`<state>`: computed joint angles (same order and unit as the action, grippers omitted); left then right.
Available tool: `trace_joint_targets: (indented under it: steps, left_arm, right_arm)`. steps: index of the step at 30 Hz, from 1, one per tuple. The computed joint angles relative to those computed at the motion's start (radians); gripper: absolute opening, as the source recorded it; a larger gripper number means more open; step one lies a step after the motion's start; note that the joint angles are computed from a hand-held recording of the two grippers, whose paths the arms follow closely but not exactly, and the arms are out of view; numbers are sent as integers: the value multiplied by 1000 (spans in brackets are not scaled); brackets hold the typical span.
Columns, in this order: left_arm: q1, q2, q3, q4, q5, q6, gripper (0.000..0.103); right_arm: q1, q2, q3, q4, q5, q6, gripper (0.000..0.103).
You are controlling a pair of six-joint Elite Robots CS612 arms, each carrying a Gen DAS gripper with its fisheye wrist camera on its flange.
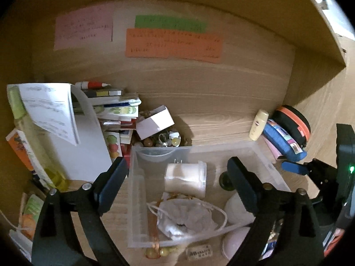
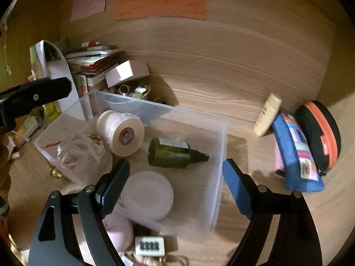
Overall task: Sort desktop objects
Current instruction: 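Lower the tape roll and green bottle into the box and open both grippers, then withdraw both grippers from the clear box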
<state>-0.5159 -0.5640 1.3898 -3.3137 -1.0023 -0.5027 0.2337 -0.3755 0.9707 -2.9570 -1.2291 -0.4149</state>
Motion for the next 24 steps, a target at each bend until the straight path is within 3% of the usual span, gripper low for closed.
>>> trace_joint_targets:
  steps: [8, 24]
  left_arm:
    - [-24, -32, 81, -49, 10, 6, 100]
    - [-74, -44, 173, 14, 7, -10, 100]
  right_arm:
    - [-35, -63, 126, -93, 31, 38, 87]
    - [-73, -142, 359, -268, 26, -23, 91]
